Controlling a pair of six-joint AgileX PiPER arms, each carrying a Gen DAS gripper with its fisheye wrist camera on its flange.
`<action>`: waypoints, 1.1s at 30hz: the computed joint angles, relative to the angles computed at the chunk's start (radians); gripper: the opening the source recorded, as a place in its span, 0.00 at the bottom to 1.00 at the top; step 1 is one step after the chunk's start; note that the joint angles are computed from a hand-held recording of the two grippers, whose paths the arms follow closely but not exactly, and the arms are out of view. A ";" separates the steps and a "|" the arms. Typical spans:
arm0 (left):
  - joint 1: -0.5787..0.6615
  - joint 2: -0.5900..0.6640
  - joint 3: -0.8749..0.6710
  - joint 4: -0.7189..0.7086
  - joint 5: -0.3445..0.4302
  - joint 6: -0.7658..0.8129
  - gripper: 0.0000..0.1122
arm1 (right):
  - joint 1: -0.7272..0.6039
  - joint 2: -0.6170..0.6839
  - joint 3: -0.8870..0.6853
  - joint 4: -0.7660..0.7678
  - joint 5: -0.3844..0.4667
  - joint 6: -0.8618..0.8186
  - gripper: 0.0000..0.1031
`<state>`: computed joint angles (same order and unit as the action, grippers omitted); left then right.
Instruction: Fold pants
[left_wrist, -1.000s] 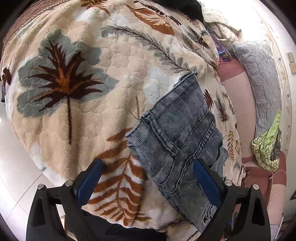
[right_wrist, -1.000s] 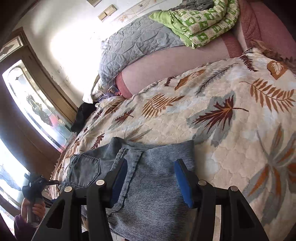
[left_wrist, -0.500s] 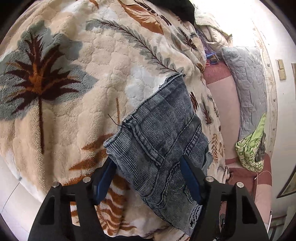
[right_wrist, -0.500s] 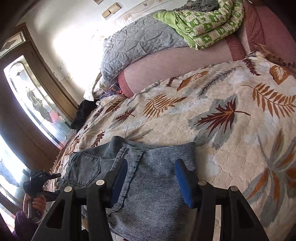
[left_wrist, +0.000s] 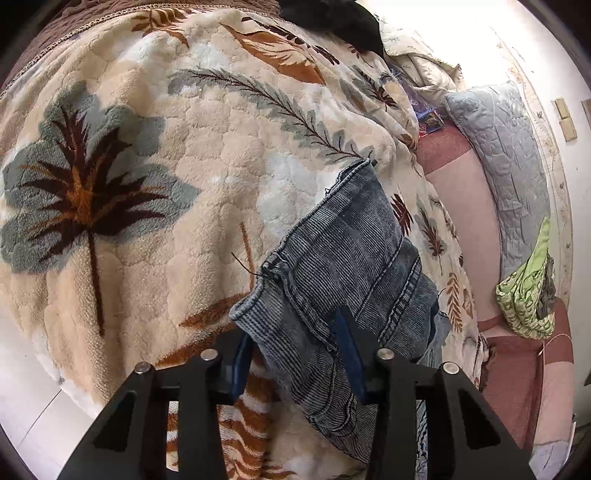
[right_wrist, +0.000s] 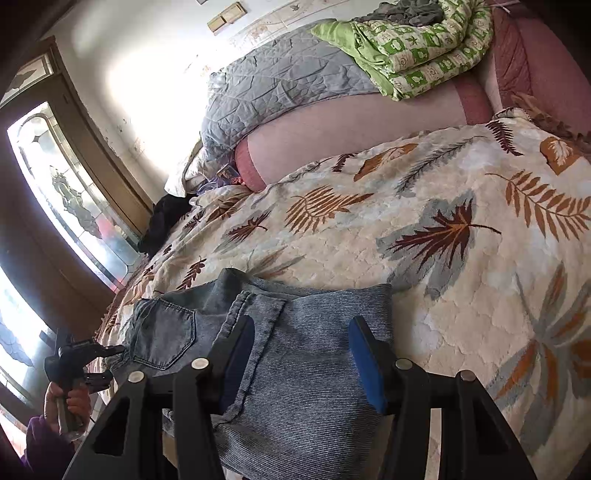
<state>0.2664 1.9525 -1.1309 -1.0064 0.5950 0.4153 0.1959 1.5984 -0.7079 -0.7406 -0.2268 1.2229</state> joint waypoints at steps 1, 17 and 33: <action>-0.001 -0.007 0.004 0.009 -0.009 -0.007 0.31 | -0.003 -0.001 0.000 0.007 -0.001 -0.004 0.55; -0.340 -0.326 -0.017 0.614 -0.143 -0.422 0.10 | -0.074 -0.065 0.050 0.000 -0.019 0.020 0.55; -0.991 -0.141 -0.367 1.078 -0.002 -0.796 0.10 | -0.367 -0.183 0.167 -0.328 -0.168 0.342 0.55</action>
